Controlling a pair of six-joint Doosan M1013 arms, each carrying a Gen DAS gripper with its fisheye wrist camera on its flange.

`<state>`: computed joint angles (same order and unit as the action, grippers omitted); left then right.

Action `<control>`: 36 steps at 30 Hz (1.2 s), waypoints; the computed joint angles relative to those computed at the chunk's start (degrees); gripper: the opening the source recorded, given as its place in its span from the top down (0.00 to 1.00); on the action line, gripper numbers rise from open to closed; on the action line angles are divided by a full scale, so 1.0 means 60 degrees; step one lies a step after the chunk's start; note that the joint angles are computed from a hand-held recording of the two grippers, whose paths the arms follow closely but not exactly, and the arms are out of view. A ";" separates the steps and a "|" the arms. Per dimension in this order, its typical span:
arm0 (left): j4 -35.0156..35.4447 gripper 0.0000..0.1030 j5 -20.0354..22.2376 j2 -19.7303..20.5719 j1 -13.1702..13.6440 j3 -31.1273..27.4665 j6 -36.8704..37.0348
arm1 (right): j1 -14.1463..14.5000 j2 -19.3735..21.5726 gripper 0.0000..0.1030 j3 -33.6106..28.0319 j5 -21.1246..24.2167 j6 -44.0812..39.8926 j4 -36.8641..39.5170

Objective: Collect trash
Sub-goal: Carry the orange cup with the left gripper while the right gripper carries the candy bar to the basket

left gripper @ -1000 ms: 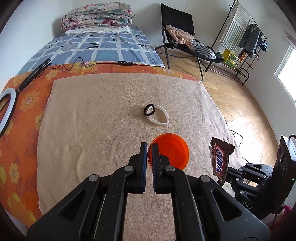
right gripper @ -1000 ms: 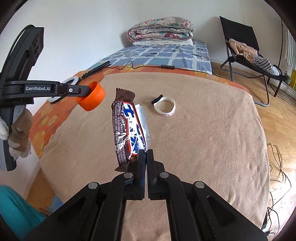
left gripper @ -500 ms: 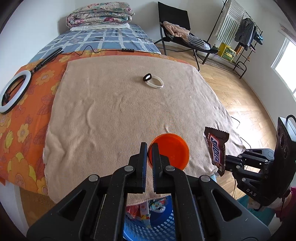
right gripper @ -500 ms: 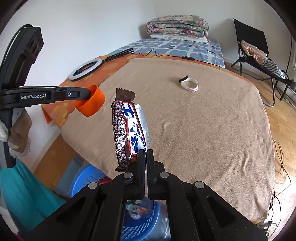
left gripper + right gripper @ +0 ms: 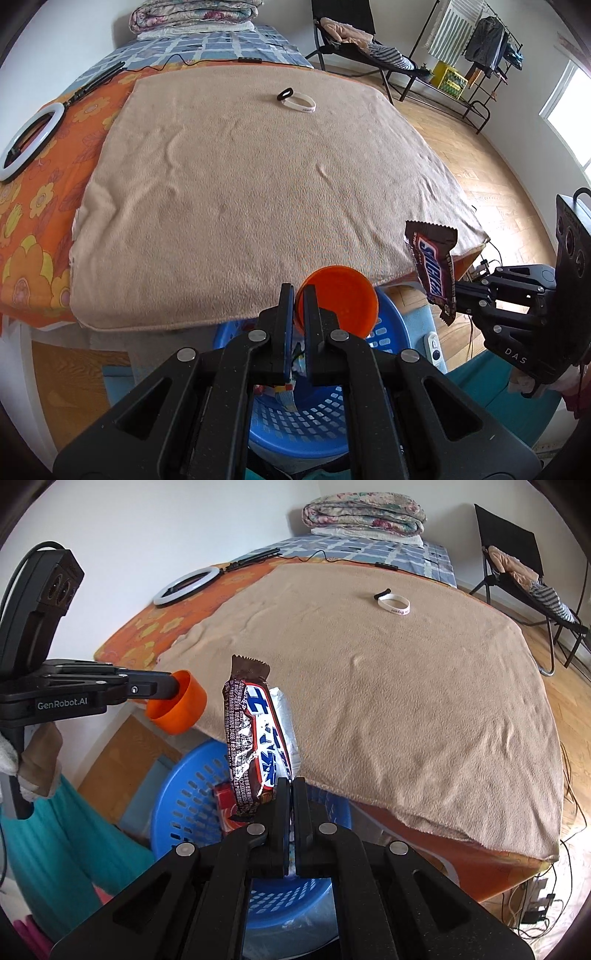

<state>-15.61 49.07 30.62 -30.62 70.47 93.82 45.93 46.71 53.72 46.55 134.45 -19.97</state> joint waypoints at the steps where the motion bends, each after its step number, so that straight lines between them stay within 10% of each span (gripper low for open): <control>1: -0.0009 0.97 0.0051 0.0003 -0.0008 0.0076 -0.0021 | 0.0016 0.0013 1.00 0.0010 0.0029 -0.0043 0.0055; 36: 0.0791 0.97 0.0908 0.0389 -0.0068 0.0679 -0.0751 | 0.0112 0.0729 0.98 -0.0509 0.1120 -0.1028 0.1556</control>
